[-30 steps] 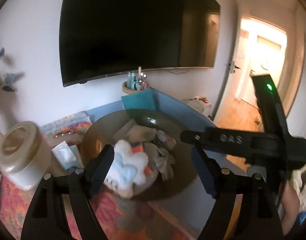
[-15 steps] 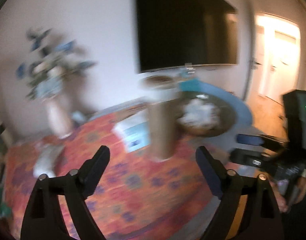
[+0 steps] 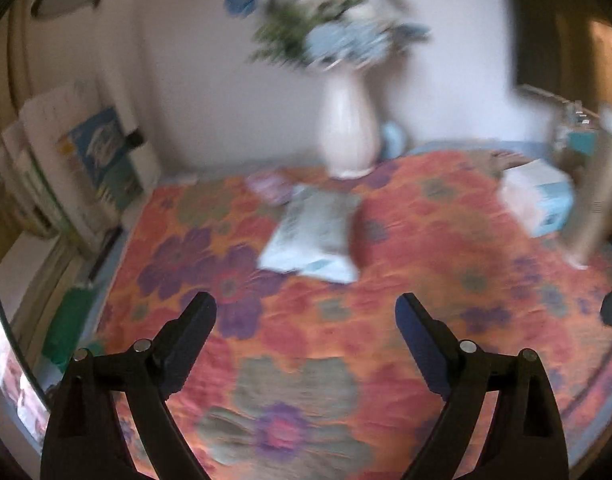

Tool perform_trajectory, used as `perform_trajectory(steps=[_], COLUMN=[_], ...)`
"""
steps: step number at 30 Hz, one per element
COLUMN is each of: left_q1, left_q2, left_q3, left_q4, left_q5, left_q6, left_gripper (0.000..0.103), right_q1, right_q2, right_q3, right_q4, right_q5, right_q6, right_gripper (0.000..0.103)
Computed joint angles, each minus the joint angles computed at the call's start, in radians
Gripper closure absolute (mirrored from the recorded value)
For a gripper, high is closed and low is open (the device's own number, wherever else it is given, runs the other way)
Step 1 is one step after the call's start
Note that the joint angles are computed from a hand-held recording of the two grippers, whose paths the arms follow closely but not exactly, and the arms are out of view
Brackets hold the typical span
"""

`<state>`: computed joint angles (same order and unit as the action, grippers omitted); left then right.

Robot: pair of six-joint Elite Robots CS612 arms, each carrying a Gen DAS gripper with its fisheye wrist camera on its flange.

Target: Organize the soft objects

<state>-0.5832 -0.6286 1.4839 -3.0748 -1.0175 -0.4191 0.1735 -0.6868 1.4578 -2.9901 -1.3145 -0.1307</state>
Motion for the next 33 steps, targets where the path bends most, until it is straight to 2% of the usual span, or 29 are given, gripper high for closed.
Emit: perform_trajectory(steps=[2, 6, 8, 9, 10, 13, 15, 24, 33], left_q1=[0.022, 0.047, 0.058, 0.065, 0.069, 0.065, 0.065, 0.06, 0.06], left_q2=[0.01, 0.039, 0.056, 0.054, 0.052, 0.051, 0.052, 0.056, 0.056], left_q3=[-0.011, -0.034, -0.043, -0.051, -0.052, -0.032, -0.035, -0.052, -0.056], left_q4=[0.024, 0.028, 0.028, 0.073, 0.075, 0.001, 0.007, 0.069, 0.088], left_q5=[-0.02, -0.031, -0.05, -0.078, -0.102, -0.084, -0.09, -0.07, -0.067], left_q6=[-0.018, -0.041, -0.07, -0.089, -0.091, -0.09, -0.081, -0.067, -0.073], left_gripper=[0.012, 0.012, 0.013, 0.013, 0.013, 0.012, 0.012, 0.012, 0.012], right_q1=[0.013, 0.022, 0.032, 0.039, 0.046, 0.055, 0.06, 0.08, 0.076], right_q2=[0.03, 0.106, 0.143, 0.163, 0.18, 0.217, 0.228, 0.244, 0.239], right_q3=[-0.065, -0.201, -0.255, -0.276, -0.291, -0.308, -0.34, -0.382, -0.369], right_q4=[0.07, 0.197, 0.215, 0.207, 0.194, 0.157, 0.231, 0.285, 0.273], right_q5=[-0.003, 0.029, -0.003, -0.041, -0.076, -0.122, -0.16, -0.271, -0.261], right_q6=[0.028, 0.148, 0.194, 0.207, 0.215, 0.235, 0.232, 0.194, 0.196], right_gripper=[0.0, 0.0, 0.0, 0.0, 0.0, 0.0, 0.0, 0.0, 0.0])
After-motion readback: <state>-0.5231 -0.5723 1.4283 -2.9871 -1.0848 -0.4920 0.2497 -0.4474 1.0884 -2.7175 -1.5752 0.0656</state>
